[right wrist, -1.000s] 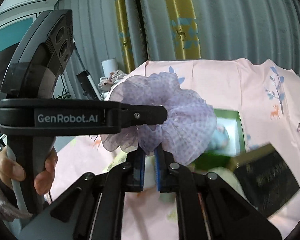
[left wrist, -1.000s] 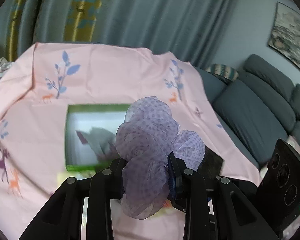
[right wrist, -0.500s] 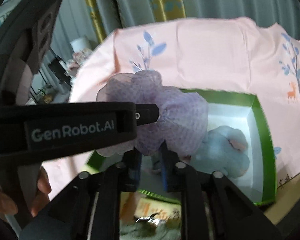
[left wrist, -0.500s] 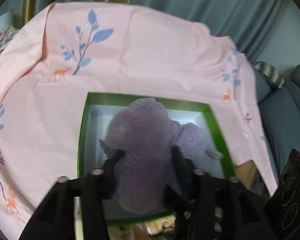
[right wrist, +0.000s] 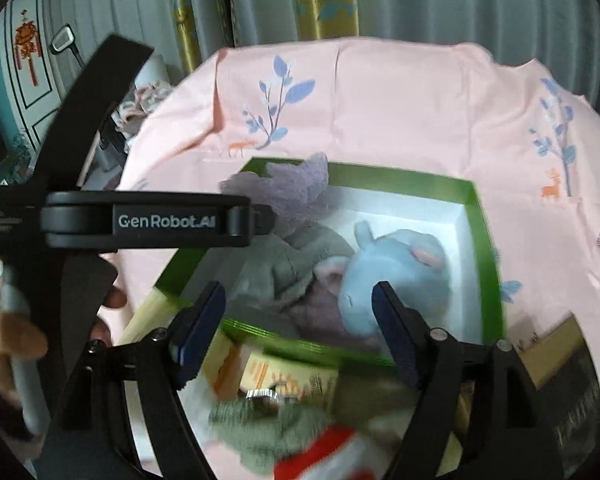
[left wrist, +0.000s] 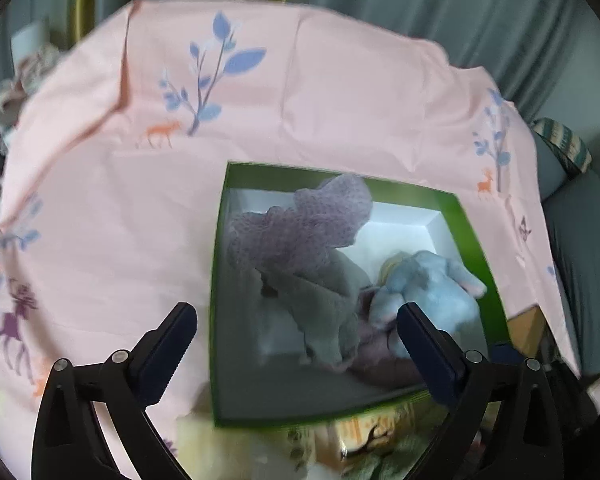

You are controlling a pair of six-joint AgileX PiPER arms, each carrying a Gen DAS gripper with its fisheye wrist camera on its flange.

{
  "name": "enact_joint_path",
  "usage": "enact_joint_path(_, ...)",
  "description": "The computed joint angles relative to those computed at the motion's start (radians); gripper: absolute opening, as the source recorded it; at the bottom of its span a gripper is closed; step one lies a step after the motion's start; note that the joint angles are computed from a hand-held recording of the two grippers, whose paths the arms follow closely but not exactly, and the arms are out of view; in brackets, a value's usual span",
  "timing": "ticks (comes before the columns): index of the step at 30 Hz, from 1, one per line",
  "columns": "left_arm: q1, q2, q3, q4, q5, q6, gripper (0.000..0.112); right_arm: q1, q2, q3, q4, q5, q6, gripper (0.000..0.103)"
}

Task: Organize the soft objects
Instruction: 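Lower the bath puff into the green box and open the right gripper, then withdraw the right gripper and move it to the red-and-white sock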

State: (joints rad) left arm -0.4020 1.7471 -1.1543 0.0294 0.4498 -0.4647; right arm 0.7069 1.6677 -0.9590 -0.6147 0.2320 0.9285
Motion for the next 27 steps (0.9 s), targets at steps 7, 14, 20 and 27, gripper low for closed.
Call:
enact_joint_path(7, -0.134, -0.253, 0.232, 0.31, -0.059, -0.294, 0.1, 0.077, -0.349, 0.275, -0.275, 0.038, 0.343, 0.086)
enact_joint_path(14, -0.288, -0.413, 0.425, 0.455, -0.086, -0.525, 0.1, 0.246, -0.568, 0.44, -0.407, 0.215, 0.603, 0.088)
enact_joint_path(20, -0.41, -0.414, 0.533, 0.441, -0.141, -0.598, 0.1, 0.361, -0.745, 0.565, -0.263, 0.367, 0.609, 0.088)
enact_joint_path(27, -0.53, -0.36, 0.613, 0.493, -0.287, -0.767, 0.1, 0.416, -0.771, 0.716, -0.244, 0.308, 0.815, 0.088)
